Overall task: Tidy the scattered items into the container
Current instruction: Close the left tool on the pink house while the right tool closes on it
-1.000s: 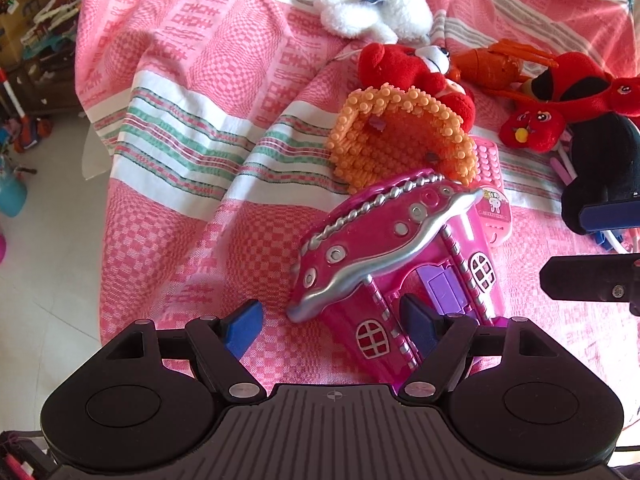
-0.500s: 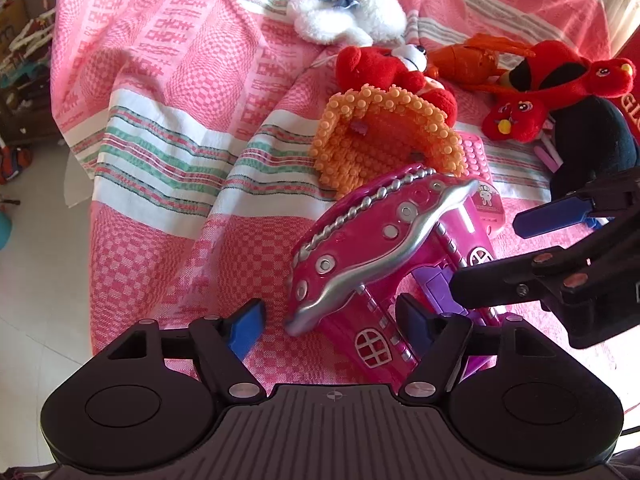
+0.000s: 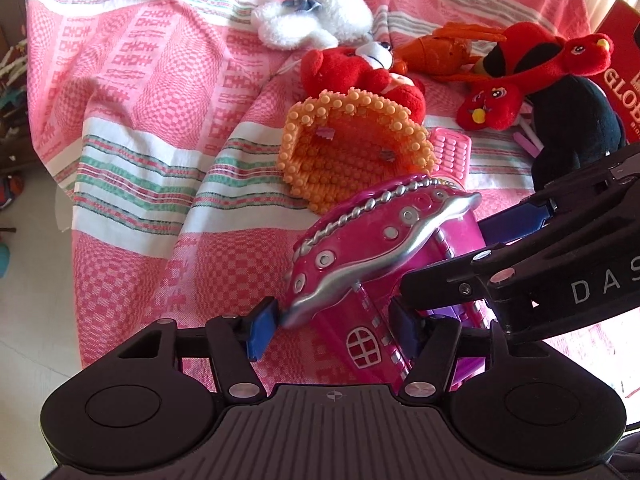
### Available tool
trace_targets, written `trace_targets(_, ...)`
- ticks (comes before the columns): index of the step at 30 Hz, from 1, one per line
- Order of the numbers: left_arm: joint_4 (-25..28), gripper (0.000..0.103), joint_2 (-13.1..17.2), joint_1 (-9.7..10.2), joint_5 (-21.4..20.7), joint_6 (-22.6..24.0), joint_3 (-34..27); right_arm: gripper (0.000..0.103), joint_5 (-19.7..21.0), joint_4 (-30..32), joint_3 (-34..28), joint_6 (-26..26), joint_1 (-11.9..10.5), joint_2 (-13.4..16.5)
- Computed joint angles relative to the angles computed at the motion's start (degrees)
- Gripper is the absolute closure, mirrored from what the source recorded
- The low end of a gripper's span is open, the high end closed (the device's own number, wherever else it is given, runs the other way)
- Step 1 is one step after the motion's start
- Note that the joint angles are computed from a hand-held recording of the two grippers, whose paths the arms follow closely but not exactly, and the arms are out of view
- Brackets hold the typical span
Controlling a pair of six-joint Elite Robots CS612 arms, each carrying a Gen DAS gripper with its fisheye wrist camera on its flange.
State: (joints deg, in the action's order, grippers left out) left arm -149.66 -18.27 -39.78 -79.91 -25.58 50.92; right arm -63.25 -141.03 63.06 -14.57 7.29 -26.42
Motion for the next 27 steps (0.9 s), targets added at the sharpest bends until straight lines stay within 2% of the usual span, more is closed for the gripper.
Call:
trace_targets(6,0.7,0.040,0.6,-0.27,-2.4,0.1,-2.1,0.035,-0.9,-2.9,2.5,2.1,-0.9,-1.3)
trace_targets(16,2.6,0.040,2.9,-1.29,-2.8,4.5,-6.9,0.032,-2.7,-7.3,6.6,7.6,-2.4,-3.0)
trace_targets(25,3.8,0.040,3.1,-1.59,-1.9,5.6,-7.5,0.032,-1.2,-8.7,8.5,9.5,-2.9,-3.4)
trace_targets(26,3.8,0.033,3.1,-1.58,-2.1,5.4,-7.5,0.032,-0.9,-8.7,8.4,9.7,-3.0,-3.3)
trace_targets(27,3.8,0.034,3.1,-1.50,-2.5,5.2,-7.5,0.033,-0.2,-8.6,8.3,10.0,-3.1,-3.2)
